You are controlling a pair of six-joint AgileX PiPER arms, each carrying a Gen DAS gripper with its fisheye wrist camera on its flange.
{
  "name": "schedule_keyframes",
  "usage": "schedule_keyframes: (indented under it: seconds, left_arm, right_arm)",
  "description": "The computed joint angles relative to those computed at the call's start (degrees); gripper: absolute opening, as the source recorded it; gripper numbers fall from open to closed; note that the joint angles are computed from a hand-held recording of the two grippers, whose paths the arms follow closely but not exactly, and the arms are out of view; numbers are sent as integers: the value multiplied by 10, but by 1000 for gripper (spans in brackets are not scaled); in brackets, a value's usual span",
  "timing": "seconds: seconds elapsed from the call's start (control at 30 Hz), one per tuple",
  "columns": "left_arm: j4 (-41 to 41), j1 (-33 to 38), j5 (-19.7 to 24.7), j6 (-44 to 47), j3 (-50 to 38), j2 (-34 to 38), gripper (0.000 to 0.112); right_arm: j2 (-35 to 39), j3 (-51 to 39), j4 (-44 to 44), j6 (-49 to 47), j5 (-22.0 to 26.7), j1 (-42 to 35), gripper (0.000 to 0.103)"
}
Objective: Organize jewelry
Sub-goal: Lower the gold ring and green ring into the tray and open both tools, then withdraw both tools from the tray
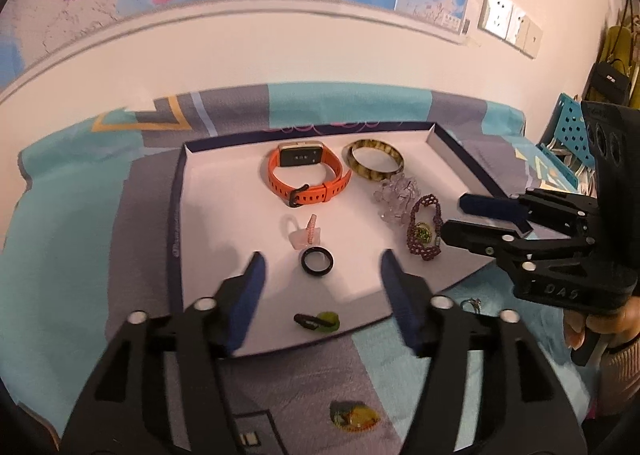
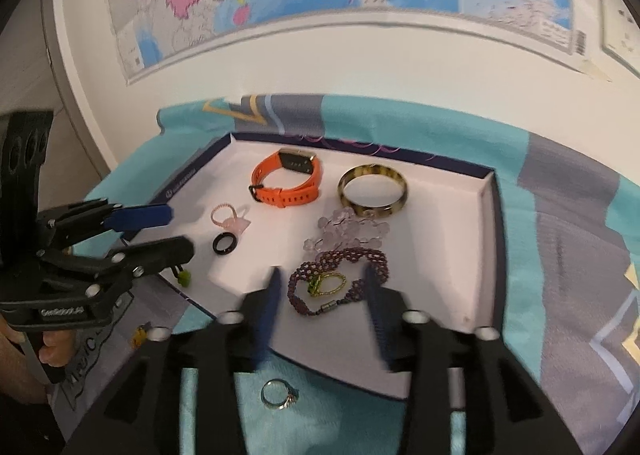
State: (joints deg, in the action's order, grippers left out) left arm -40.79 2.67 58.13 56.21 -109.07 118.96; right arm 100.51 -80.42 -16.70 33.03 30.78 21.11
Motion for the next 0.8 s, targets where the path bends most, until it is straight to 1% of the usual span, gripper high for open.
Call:
schedule_keyframes:
  seconds: [0.03,0.07,0.1,0.2,0.3,0.37,0.5,0.57,0.63,0.7,0.8]
  left_arm:
    - [-18,8,-8,25,25,-15,79]
    - [-25,11,-12,36,38,-24,83]
    - [-39,18,-25,59,67,-41,89]
    - [-69,33,-38,103,115,-71,97]
    - [-90,51,-39,143,156,-95,97]
    - [-102,62,-42,178,191,-114,97]
    - [-100,74,-41,212,232,-131,97]
    - [-91,77,-39,216,242,-132,95]
    - [-81,79,-36,216,249,-133,87]
    - [-72,79,-28,208,246,-129,85]
    - [-56,72,-20,194,236,-122,70]
  right_arm:
    - [-8,8,3,-1,-5,0,46]
    - [-17,18,2,2,-9,1,46]
    - [-23,25,0,5,-11,2,46]
    - [-61,67,-7,13,-22,14,47]
    - [-83,95,-17,20,-23,32,47]
    - [-88,104,-28,30,-14,46,47]
    - [-82,118,-26,37,-5,64,46]
    - [-73,119,-22,41,0,68,46]
    - [-70,122,-19,46,-3,71,46]
    - [-66,122,-22,54,-3,74,46]
    - [-62,122,-18,56,-4,77,46]
